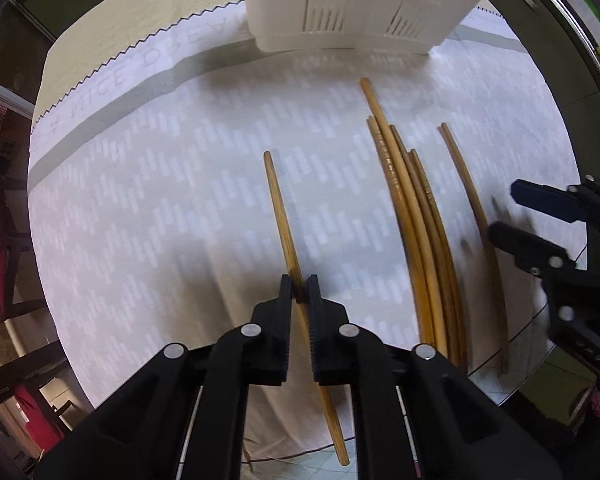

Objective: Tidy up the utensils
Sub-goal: 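Lower the left tool onto another wooden chopstick and close it, then close the right tool on a wooden chopstick while the left tool lifts its chopstick upright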

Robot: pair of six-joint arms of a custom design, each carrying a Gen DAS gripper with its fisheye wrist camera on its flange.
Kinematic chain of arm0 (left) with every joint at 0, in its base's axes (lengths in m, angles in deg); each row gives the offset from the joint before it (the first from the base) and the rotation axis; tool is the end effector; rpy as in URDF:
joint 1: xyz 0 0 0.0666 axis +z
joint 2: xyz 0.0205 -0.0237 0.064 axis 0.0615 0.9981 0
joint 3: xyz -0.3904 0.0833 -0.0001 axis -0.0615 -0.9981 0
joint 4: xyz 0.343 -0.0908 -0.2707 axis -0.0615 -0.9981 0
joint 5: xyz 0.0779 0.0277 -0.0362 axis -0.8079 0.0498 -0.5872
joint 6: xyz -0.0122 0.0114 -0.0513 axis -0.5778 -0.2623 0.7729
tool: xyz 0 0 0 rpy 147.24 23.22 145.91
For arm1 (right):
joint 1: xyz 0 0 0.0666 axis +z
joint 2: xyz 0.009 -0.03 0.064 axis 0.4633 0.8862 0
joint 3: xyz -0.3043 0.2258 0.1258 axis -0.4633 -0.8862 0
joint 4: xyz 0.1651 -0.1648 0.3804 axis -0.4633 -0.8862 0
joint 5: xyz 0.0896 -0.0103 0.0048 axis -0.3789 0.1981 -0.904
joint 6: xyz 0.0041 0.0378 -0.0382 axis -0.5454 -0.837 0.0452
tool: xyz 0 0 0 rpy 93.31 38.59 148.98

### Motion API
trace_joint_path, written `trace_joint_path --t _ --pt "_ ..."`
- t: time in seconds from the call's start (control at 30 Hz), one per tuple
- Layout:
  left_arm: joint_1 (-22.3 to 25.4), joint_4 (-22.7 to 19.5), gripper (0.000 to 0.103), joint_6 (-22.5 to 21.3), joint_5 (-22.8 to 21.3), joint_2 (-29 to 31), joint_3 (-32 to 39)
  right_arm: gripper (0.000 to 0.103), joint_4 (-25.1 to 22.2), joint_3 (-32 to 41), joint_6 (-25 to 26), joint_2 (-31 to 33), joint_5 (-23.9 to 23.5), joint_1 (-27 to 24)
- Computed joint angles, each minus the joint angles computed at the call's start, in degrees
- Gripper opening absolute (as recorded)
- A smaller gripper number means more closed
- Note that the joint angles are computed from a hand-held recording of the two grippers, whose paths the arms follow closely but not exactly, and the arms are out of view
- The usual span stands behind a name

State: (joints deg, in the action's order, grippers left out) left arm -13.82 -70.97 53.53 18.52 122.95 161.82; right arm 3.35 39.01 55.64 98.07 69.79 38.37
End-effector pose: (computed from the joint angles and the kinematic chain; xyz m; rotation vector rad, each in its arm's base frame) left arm 0.6530 -0.2051 0.3602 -0.1840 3.0800 -0.0675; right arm 0.6434 0.1307 0.3809 -1.0347 2.7419 0.3214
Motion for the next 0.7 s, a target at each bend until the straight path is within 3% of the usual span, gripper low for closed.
trace_joint_path --t 0.07,0.33,0.37,0.57,0.7 --pt "0.1 0.0 0.008 -0.7 -0.2 0.0 0.0 0.033 0.3 0.0 -0.3 0.4 1.7 0.9" --pt "0.5 -0.9 0.009 -0.3 0.2 0.8 1.8 0.033 0.9 1.3 -2.2 2.0 7.2 3.3" --pt "0.7 -0.7 0.009 -0.1 0.1 0.8 1.9 0.028 1.5 0.9 -2.2 1.7 7.9 3.6" --pt "0.2 3.9 0.008 1.3 -1.2 -1.7 -2.6 0.007 2.4 0.2 -3.8 1.2 6.8 3.8" --pt "0.1 7.7 0.007 2.4 -1.7 -5.1 -6.9 0.006 2.6 0.5 -6.1 1.4 4.0 2.9"
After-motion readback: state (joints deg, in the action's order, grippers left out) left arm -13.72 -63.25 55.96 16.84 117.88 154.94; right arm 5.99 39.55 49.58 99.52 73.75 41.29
